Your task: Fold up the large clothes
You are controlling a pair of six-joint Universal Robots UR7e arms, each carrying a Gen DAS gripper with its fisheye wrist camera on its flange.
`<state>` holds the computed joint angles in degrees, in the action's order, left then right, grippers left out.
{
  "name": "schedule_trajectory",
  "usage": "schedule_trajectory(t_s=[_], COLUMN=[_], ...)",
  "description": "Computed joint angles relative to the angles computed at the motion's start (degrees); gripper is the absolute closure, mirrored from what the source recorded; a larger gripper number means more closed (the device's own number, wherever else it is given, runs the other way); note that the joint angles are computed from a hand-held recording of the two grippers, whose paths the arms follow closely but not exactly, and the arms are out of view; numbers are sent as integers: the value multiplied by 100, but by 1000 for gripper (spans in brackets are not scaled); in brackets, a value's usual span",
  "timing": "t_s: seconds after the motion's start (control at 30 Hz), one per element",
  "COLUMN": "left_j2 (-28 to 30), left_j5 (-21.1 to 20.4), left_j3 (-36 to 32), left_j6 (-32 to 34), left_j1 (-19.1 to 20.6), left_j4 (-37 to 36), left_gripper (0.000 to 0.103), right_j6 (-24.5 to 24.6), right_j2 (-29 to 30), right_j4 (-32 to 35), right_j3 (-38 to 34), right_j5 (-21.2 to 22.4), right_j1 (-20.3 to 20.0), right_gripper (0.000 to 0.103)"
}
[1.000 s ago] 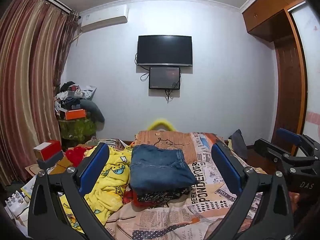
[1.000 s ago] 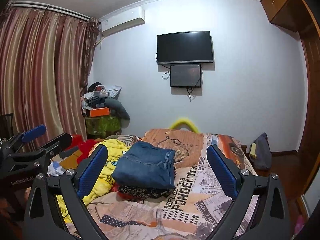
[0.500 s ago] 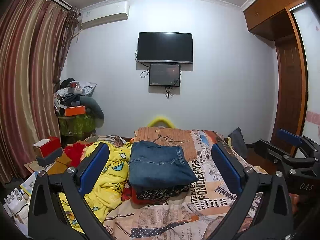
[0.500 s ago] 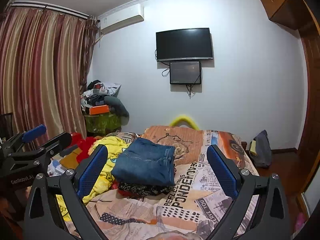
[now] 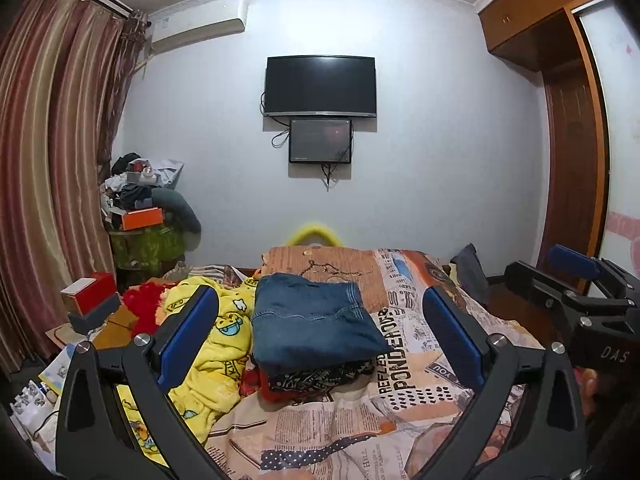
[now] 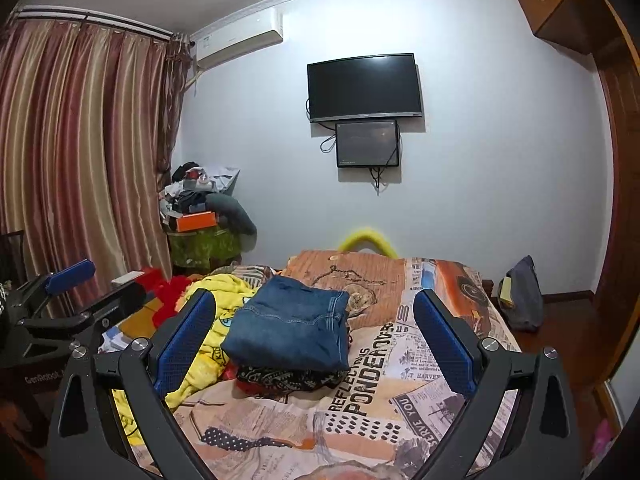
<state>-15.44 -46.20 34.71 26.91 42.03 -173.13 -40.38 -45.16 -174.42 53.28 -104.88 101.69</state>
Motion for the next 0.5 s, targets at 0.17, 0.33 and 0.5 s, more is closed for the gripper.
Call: schedule_trajectory(t_s=[0.17,0.33,0.5], left_j2=[-37,-90,-140], left_j5=[-29,-103,-129], left_j3=[66,134,220], left_j6=[-17,-136,-154], left_j1=[4,16,23], left_j4=[36,73,21], left_gripper=[1,1,1], right_j6=[6,17,50], right_j2=[8,18,32], right_j4=[-4,-6,-3], right_j3=[-15,-36,-56], right_j5=[5,18,17], right_j1=[-2,-5,-15], right_gripper=[4,4,4])
